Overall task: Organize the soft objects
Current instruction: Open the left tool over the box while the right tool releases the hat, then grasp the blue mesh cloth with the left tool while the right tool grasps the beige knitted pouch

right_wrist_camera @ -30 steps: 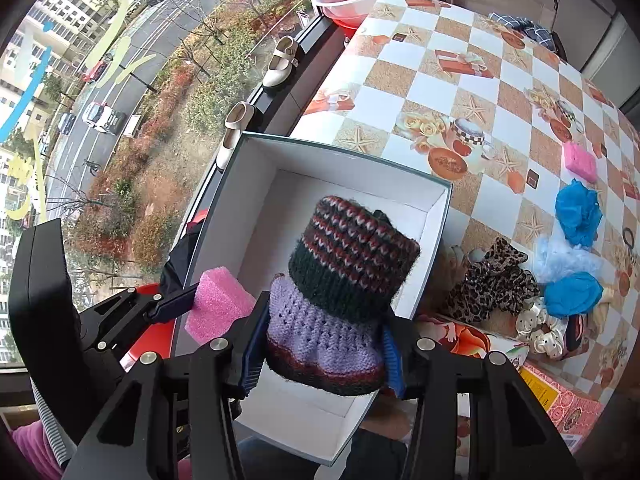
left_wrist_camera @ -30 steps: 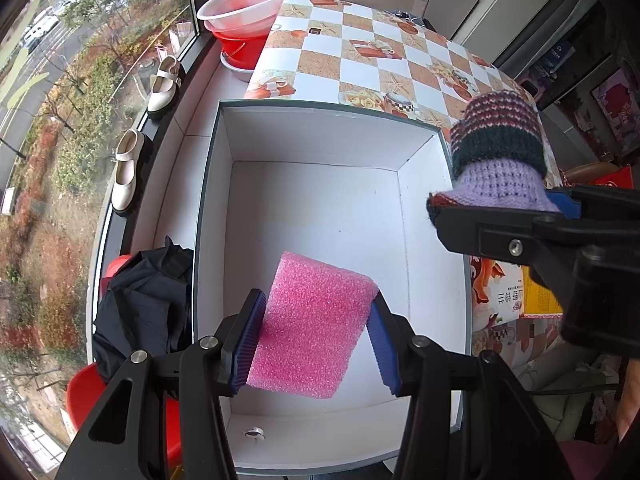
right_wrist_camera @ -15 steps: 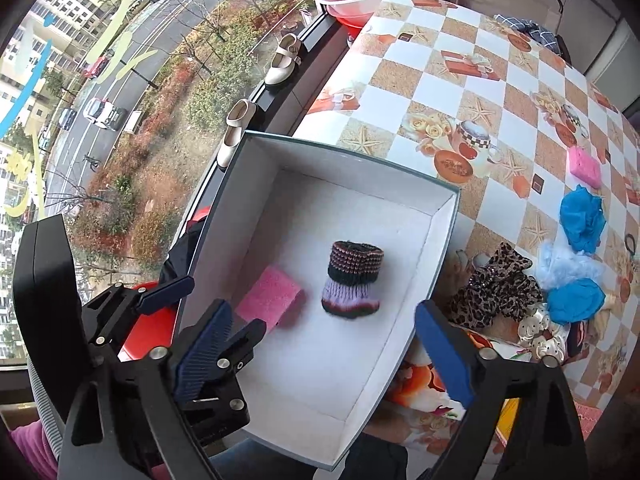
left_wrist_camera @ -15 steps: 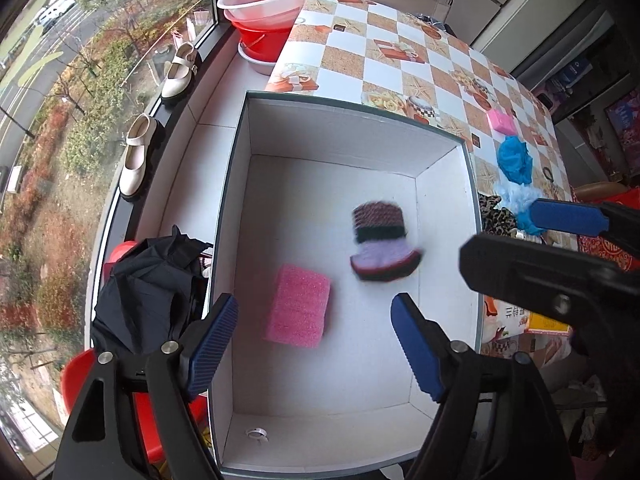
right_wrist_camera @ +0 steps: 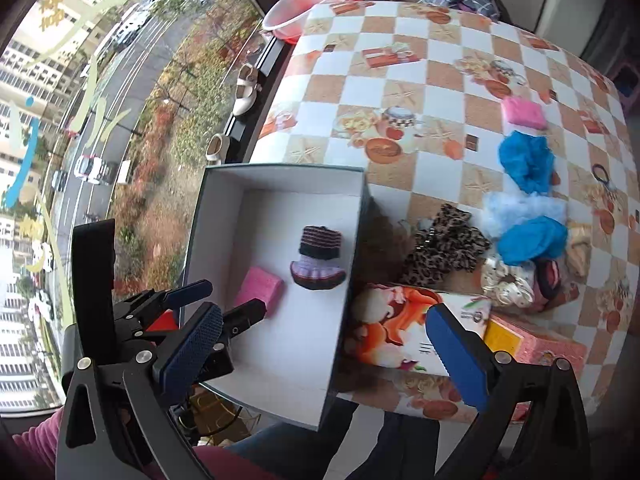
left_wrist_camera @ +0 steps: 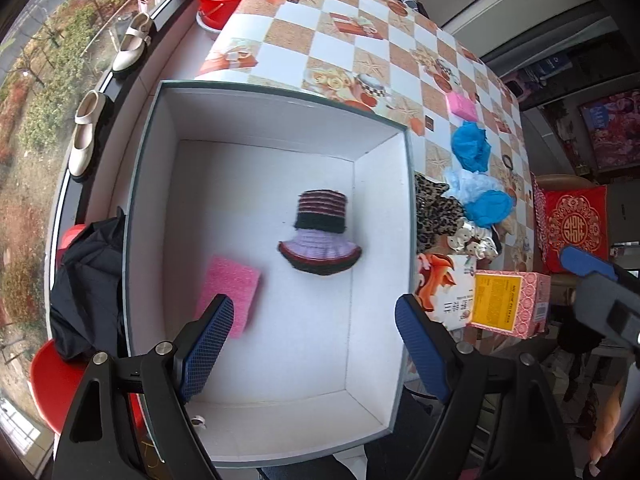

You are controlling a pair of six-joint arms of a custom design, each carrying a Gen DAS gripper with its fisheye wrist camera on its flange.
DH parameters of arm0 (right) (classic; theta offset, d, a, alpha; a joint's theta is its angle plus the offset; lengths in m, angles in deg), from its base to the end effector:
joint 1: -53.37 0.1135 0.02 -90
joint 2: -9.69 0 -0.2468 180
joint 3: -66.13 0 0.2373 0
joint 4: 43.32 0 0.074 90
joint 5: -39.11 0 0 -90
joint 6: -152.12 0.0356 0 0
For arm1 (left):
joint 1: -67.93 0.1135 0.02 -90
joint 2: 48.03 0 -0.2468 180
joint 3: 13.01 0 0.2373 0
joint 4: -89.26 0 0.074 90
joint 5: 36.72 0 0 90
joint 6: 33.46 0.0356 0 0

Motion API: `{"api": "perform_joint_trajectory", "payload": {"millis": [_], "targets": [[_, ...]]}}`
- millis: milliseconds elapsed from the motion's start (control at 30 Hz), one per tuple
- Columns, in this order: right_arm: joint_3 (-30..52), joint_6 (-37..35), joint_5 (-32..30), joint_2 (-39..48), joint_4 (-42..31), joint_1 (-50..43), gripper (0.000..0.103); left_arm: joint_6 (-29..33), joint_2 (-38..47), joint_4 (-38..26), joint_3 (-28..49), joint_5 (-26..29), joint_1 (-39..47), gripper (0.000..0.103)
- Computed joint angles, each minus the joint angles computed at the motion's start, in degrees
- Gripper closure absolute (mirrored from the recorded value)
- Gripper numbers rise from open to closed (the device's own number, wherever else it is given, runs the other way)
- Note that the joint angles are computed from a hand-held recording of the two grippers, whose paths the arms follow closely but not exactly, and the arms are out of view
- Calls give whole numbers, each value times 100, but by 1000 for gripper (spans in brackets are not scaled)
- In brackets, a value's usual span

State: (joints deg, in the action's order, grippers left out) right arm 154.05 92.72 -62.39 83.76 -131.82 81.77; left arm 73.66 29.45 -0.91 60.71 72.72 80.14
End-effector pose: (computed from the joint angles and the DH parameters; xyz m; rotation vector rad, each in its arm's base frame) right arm 0.1827 0.1068 0.3026 0.0167 2.9729 0.4578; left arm 0.1940 0.0299 0.2316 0.1137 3.0730 -0.5363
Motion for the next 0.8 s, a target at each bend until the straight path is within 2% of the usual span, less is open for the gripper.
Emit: {"api": "perform_joint_trajectory", "payload": {"millis": [133, 267, 333, 433, 567, 633, 800], "targets": [[162, -720, -99, -661, -813, -1537, 0, -424, 307, -267, 354, 240, -538, 18], [385, -2340, -266, -761, -1419, -4000, 0, -1054, 351, -263, 658, 300, -1228, 18], [322, -3158, -292, -516, -1430, -5168, 0, -1456, 394, -213, 809, 285, -1603, 17], [-48, -4054, -200, 12, -1011, -6410, 0, -2103, 529, -147, 1068, 154, -2130, 17], [-479, -4621, 64, 1028, -171, -7178, 0, -2883, 936, -156, 1485, 160, -2770, 17], [-638, -4834, 226, 1558, 259, -7381, 0, -3196, 1246, -94, 1782, -127, -3207, 17], [-780, -5142, 621, 2748, 1178, -7288, 0, -3771, 2563, 40, 2912, -579, -4023, 18]]}}
